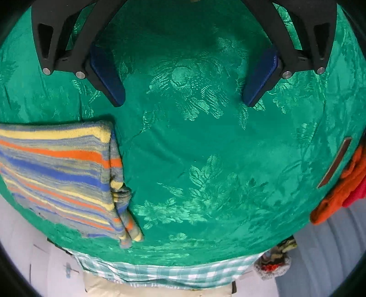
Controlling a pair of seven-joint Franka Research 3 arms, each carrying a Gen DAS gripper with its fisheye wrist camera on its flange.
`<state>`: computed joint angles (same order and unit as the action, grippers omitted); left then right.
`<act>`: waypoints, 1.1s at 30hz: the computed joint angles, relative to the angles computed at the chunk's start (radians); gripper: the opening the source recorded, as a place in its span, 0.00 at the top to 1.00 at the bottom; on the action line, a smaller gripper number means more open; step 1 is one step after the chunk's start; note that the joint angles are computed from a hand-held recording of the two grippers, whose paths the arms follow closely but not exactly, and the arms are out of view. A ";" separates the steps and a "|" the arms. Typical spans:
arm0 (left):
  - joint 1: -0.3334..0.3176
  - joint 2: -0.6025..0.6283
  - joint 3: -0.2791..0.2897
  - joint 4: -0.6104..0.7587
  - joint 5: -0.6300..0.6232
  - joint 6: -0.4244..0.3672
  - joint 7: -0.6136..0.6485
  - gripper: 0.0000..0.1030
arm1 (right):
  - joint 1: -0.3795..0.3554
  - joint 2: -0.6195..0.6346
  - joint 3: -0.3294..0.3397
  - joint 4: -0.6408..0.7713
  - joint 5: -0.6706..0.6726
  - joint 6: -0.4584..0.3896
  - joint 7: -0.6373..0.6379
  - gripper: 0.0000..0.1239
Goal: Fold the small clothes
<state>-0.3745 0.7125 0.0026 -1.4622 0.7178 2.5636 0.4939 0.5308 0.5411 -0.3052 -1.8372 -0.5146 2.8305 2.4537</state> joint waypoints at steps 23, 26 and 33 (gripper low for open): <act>0.020 0.010 -0.001 -0.002 -0.051 0.048 0.024 0.00 | 0.086 0.042 -0.105 -0.019 -0.018 0.084 0.090 0.17; 0.019 0.010 0.000 -0.002 -0.052 0.048 0.024 0.00 | 0.089 0.044 -0.108 -0.018 -0.011 0.087 0.085 0.17; 0.019 0.011 0.000 -0.001 -0.052 0.048 0.025 0.00 | 0.099 0.048 -0.117 -0.018 0.005 0.090 0.075 0.17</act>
<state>-0.3555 0.7233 0.0028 -1.4633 0.6659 2.6119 0.5187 0.6300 0.5891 -0.4227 -1.8556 -0.5099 2.9200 2.5290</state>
